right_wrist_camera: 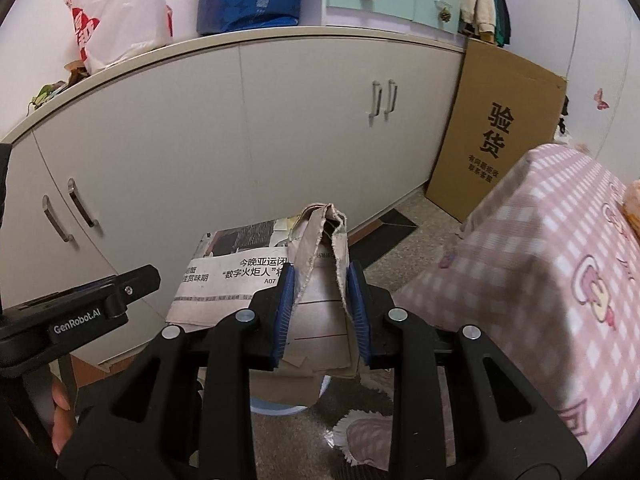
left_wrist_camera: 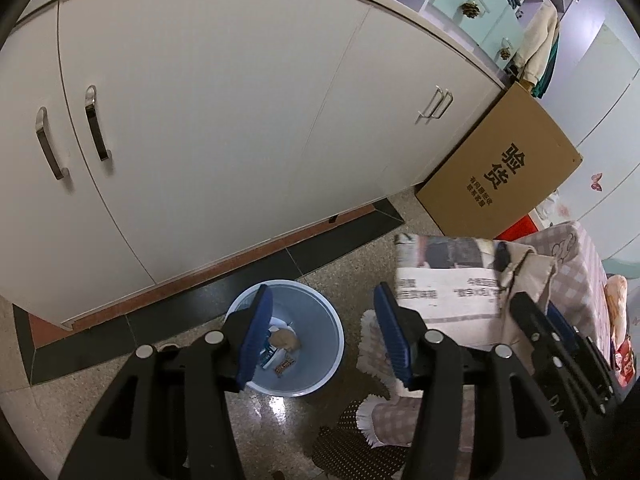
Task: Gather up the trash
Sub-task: 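Open both tools to drop the tube and newspaper into the wastebasket, then grasp the red-white candy wrapper with the left tool while the right tool grasps the blue wrapper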
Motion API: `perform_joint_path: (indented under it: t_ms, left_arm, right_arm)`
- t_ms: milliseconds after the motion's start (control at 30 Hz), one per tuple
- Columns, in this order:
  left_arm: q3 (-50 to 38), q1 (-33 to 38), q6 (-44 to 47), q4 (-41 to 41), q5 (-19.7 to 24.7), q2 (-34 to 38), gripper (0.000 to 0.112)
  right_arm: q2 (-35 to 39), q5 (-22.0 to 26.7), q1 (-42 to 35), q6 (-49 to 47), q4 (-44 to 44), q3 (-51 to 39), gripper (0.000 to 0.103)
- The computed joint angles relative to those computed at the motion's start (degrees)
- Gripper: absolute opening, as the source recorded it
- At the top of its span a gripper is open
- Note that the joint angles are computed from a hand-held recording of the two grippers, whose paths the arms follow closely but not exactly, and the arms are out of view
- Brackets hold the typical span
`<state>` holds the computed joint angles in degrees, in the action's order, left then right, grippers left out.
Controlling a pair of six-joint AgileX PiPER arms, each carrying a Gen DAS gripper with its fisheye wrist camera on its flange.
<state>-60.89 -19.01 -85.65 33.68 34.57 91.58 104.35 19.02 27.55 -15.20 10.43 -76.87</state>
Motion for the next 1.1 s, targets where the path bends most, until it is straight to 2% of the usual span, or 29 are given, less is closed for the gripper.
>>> perform_joint_path:
  t_ms: [33,67,100,300,600,900,1100]
  left_arm:
    - [0.2,0.0,-0.4,0.3,0.0,-0.1,0.053]
    - [0.4,0.0,-1.3,0.9,0.0,-0.2,0.053]
    - [0.5,0.1,-1.4,1.1,0.0,-0.1,0.053]
    - [0.5,0.7,-0.7,0.7,0.2,0.0,0.053]
    - [-1.0,-0.6,0.4,0.2,1.2,-0.1,0.054]
    - [-7.7,-7.9,-1.8,3.9,8.7,-0.6,0.055]
    - [-19.1,-15.3,0.0,5.7,15.7,3.8,0.056]
  right_arm:
    - [0.5,0.2,0.1,-0.6,0.9,-0.5,0.033]
    - [1.4,1.2,0.1,-2.8,4.1,-1.8,0.043]
    - [2.4,2.5,-0.1,-5.3,7.4,-3.0,0.059]
    - [6.0,4.9,0.7,-7.5,11.1,-6.4,0.060]
    - [2.1,4.6,-0.7,-10.5,13.6,-3.0,0.060]
    - [-6.1,5.9,-5.7,-18.2,21.9,1.4,0.060]
    - [-12.9,9.3,-14.7,-28.1,31.8,4.6,0.061]
